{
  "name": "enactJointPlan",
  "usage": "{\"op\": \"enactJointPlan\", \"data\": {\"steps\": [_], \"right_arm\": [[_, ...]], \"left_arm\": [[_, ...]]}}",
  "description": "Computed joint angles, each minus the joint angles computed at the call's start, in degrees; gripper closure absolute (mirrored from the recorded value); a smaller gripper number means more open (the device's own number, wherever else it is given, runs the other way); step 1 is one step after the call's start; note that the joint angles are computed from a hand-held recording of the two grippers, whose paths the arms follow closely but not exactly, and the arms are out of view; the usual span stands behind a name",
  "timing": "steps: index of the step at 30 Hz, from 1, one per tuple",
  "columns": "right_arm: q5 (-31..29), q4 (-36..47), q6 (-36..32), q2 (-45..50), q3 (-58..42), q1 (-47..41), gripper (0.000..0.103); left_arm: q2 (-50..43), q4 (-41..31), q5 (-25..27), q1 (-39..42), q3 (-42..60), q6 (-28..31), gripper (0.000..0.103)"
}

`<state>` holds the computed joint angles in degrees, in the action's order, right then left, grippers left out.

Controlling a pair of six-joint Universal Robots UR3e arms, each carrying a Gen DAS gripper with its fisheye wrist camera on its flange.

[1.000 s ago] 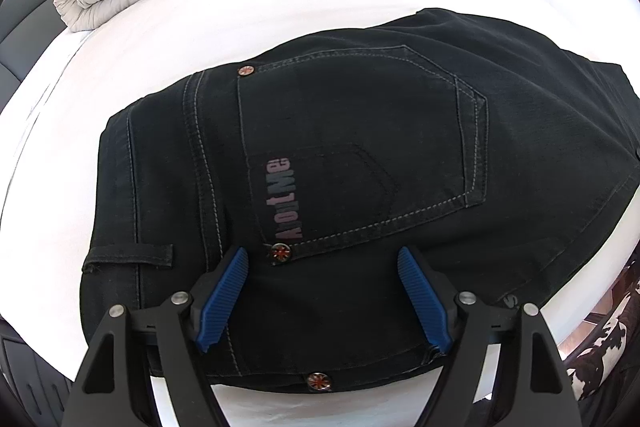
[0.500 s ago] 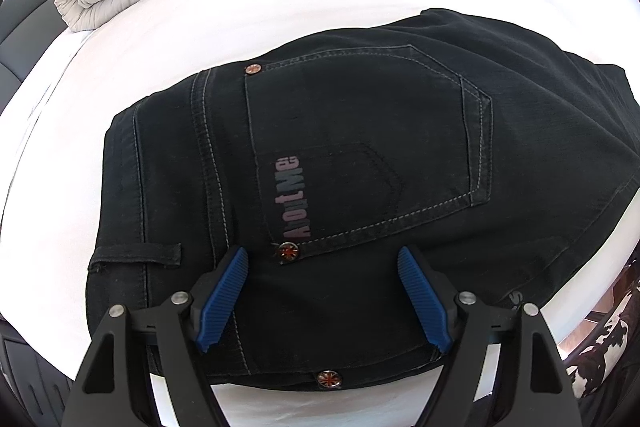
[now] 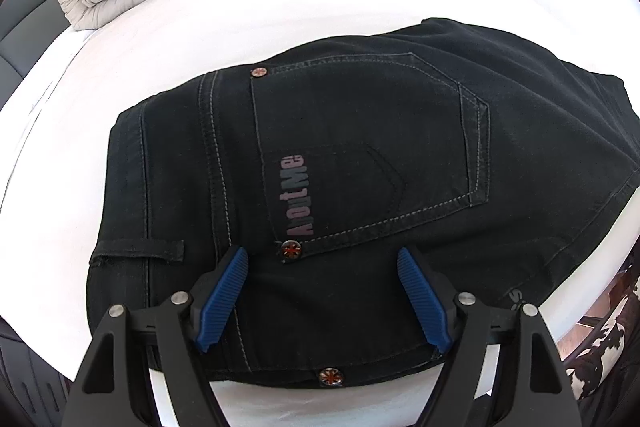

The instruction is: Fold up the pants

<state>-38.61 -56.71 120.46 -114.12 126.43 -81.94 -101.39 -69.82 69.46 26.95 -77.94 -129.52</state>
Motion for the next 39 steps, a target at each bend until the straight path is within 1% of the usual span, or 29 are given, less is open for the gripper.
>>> {"op": "enactJointPlan", "data": {"steps": [2, 4, 5, 7, 9, 11, 12, 13, 14, 15, 17, 18, 19, 20, 23, 24, 25, 26, 27, 29, 30, 31, 32, 33, 35, 37, 38, 39], "right_arm": [[-1.19, 2.64, -0.17, -2.39, -3.06, -0.11, 0.098], [0.50, 5.34, -1.25, -2.64, -7.40, 2.66, 0.098], [1.86, 4.89, -0.34, -2.96, -9.55, 5.82, 0.098], [6.05, -0.53, 4.29, -1.79, -13.00, 14.29, 0.098], [9.75, -15.10, 15.88, 2.00, -14.26, 24.74, 0.098], [12.29, -29.45, 26.69, 8.04, -15.07, 33.44, 0.098], [12.46, -39.50, 33.28, 12.53, -15.86, 38.66, 0.098], [10.53, -48.95, 40.27, 15.89, -16.77, 42.90, 0.098], [8.28, -56.41, 46.47, 19.44, -18.92, 47.19, 0.098], [6.66, -59.69, 48.43, 22.74, -21.33, 50.37, 0.098], [3.66, -63.42, 50.95, 28.14, -25.78, 55.32, 0.098], [1.54, -64.85, 53.13, 31.36, -29.12, 58.11, 0.098], [0.00, -65.38, 54.09, 32.76, -30.46, 59.64, 0.098], [-0.93, -67.19, 55.08, 33.54, -30.12, 60.94, 0.098], [-2.89, -67.79, 55.72, 37.11, -33.56, 63.50, 0.098], [-4.10, -66.86, 55.46, 38.49, -35.12, 64.39, 0.098], [-4.87, -67.33, 55.61, 39.43, -34.77, 64.92, 0.098], [-4.66, -70.77, 57.54, 39.50, -32.19, 65.83, 0.098], [-4.13, -73.07, 59.08, 40.39, -31.64, 66.26, 0.098], [-4.44, -74.51, 58.56, 40.37, -30.55, 66.67, 0.098], [-5.50, -75.10, 58.51, 40.57, -30.86, 67.55, 0.098], [-5.55, -74.74, 56.20, 39.64, -28.77, 66.62, 0.098], [-5.88, -74.52, 55.87, 39.62, -29.07, 67.09, 0.098], [-5.95, -73.15, 55.44, 39.58, -30.12, 67.32, 0.098], [-5.11, -71.36, 54.26, 39.20, -31.49, 67.95, 0.098], [-6.08, -72.81, 53.23, 39.41, -32.29, 69.04, 0.098], [-6.76, -72.60, 53.00, 40.38, -34.23, 70.13, 0.098], [-7.25, -71.99, 53.16, 41.68, -36.65, 71.18, 0.098]], "left_arm": [[1.31, -0.40, 1.19, -0.21, -0.23, 0.68, 0.024], [3.36, -1.22, 2.05, -0.31, -0.52, 1.98, 0.026], [4.20, -2.03, 1.83, 0.00, -0.38, 2.55, 0.026], [5.54, -3.50, -0.70, 1.33, 0.51, 2.14, 0.026], [5.34, -4.72, -3.90, 1.92, 2.52, -0.02, 0.026], [4.54, -3.82, -5.24, 0.84, 3.50, -2.27, 0.026], [3.92, -2.88, -5.20, -0.48, 3.61, -3.25, 0.026], [3.14, -1.28, -4.28, -2.20, 3.35, -3.97, 0.026], [2.17, 0.86, -2.61, -4.05, 2.82, -4.87, 0.026], [0.88, 3.10, -0.41, -5.91, 2.22, -5.98, 0.026], [-1.45, 6.18, 3.40, -8.29, 0.93, -7.94, 0.026], [-1.64, 7.37, 2.28, -7.65, -0.50, -8.40, 0.025], [-1.23, 8.13, 0.23, -6.23, -1.89, -8.57, 0.024], [-1.14, 8.42, -0.02, -5.41, -2.39, -8.55, 0.024], [-1.68, 8.80, -0.20, -3.16, -2.47, -7.61, 0.023], [-1.95, 8.79, -0.36, -2.55, -2.23, -7.43, 0.023], [-2.05, 9.18, -0.41, -1.61, -2.45, -6.99, 0.023], [-2.26, 8.85, -1.58, -0.51, -2.49, -6.02, 0.023], [-2.49, 8.80, -2.36, 0.02, -2.61, -5.54, 0.023], [-2.61, 9.28, -3.14, 0.40, -2.99, -4.86, 0.023], [-2.53, 9.20, -3.26, 0.89, -3.06, -4.14, 0.023], [-2.78, 8.99, -3.19, 1.01, -2.75, -4.06, 0.023], [-2.96, 7.86, -2.95, 1.20, -1.70, -4.08, 0.024], [-3.03, 7.53, -1.77, 0.57, -0.83, -4.75, 0.025], [-3.94, 8.18, 1.68, -1.85, 2.06, -7.80, 0.031], [-4.20, 8.65, 1.43, -3.37, 4.63, -8.91, 0.032], [-5.09, 8.82, 1.17, -4.17, 6.55, -9.25, 0.032], [-6.43, 9.17, 2.08, -5.17, 8.38, -9.58, 0.032]]}}
